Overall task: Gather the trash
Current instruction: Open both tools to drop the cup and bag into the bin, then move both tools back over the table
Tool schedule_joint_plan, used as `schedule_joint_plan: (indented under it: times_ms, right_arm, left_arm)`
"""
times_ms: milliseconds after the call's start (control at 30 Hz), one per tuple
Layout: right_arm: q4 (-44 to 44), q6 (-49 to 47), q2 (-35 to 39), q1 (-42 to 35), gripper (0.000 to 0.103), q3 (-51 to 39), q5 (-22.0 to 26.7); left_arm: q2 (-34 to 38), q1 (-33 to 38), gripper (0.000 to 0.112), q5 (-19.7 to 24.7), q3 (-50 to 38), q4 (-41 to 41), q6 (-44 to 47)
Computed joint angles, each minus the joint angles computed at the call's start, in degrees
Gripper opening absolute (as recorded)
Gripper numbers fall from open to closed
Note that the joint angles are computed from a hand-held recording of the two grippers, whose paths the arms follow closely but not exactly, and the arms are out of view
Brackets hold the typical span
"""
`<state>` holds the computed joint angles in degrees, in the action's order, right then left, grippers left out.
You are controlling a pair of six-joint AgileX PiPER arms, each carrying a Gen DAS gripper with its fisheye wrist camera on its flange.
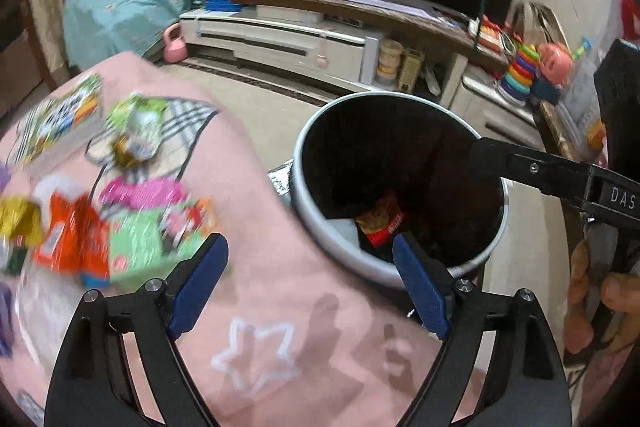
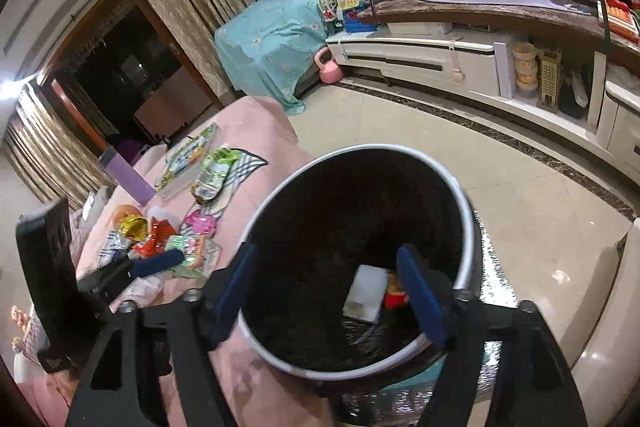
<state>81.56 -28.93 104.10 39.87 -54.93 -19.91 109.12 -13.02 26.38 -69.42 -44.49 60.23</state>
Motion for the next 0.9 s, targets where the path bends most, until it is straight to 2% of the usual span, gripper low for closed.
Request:
schedule_joint_plan:
  times_ms: [67,167,267,367,467,567,633,900]
  right_arm:
    - [1.42,-0.54,0.66,2.17,0.082,-0.88,-1.99]
    - [2.00,0.76,1.71,4.72,0.092,-2.03,-3.65]
    - [-1.57,6.30,2.67,6.80,0.092,-2.39,-4.35]
    - [-0.53,6.40,4.20,9.41,0.092,-4.28,-5.60]
    - [3.06,3.36,6.18,12.82,0.094,-7.30,-8.97]
    - [7.16,-2.02,8.55,15.77,0.096,-11.33,-12.43]
    - [8.47,-4.27,9.96,17.00,0.096,-13.63,-13.08]
    - [7.69,-2.90,15.81,19.41,0.096,-21.17,-13.19]
  left_arm:
    - [-2.08,2.34,0.087,-1.01,4.00,-6.07,5.89]
    - [-4.74,4.86,0.087,-2.74,8.72,-12.48,12.95]
    - [-7.39,8.26,0.087,-2.64,12.99,-19.09,20.82]
    - [-9.55,11.68,0.087,-1.92,16.69,-24.12,27.54]
    - [-11.24,15.27,0.088,-1.41,20.25,-29.73,35.08]
    - [-12.09,19.36,0.088,0.02,22.34,-32.58,39.68]
    - [-12.38,22.33,0.088,1.40,23.31,-33.57,42.14]
    - [-10.65,33.63,0.088,5.39,22.12,-33.09,44.38]
